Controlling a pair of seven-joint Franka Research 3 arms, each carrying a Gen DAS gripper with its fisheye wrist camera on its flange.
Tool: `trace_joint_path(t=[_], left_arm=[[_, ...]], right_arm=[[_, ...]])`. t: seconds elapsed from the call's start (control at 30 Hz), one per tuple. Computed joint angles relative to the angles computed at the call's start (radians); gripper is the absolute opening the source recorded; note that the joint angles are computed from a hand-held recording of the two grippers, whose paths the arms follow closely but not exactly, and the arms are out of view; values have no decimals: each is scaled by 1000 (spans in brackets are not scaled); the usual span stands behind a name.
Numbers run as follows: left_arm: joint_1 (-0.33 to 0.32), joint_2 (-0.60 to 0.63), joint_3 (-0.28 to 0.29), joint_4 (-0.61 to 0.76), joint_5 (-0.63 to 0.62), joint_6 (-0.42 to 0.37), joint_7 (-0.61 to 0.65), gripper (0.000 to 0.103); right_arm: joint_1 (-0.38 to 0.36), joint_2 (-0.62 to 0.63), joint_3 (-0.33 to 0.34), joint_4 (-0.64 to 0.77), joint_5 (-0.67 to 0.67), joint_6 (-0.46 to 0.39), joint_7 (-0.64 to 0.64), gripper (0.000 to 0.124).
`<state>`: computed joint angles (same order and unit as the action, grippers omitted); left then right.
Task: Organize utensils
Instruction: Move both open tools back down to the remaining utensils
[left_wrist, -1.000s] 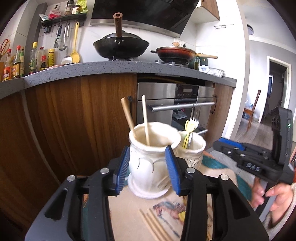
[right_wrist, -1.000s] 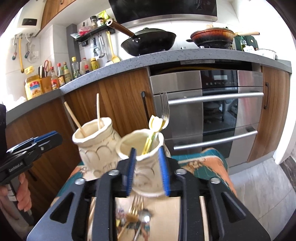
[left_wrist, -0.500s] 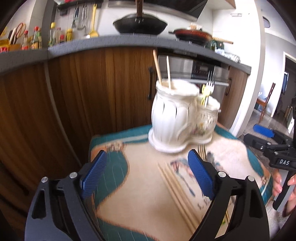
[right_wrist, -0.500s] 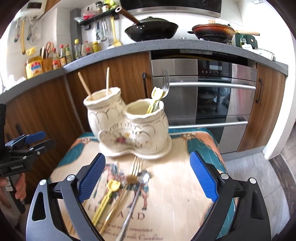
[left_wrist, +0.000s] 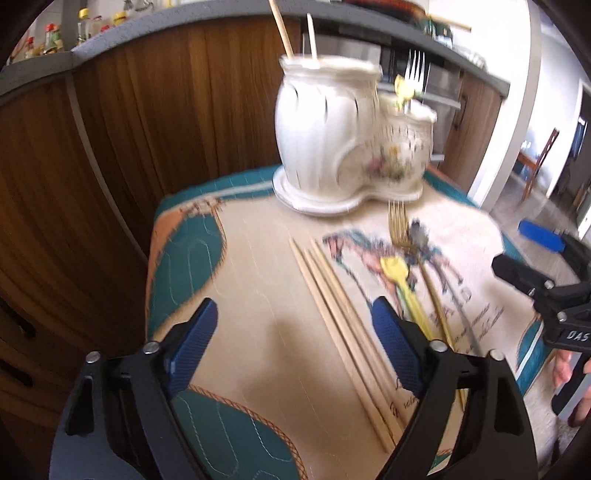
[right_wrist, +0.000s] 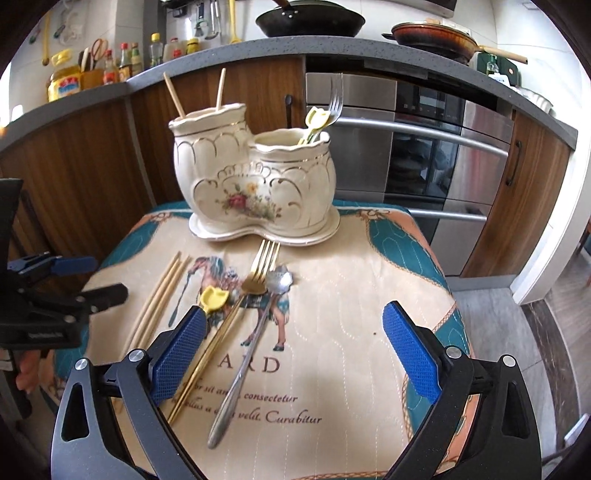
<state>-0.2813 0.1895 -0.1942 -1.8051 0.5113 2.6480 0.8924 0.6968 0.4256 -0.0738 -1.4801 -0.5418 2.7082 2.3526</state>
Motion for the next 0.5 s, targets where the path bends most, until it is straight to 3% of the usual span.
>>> trace_joint_path(t=[0.27,0.5], left_arm=[[-2,12,-20,23,-92,-112,57,69],[-17,39,-31,69,-127,-192,111,41]], right_arm=[[-12,1,10,-10,40,11,-23,96],[-15,1,8,-18,62,24,-40,96]])
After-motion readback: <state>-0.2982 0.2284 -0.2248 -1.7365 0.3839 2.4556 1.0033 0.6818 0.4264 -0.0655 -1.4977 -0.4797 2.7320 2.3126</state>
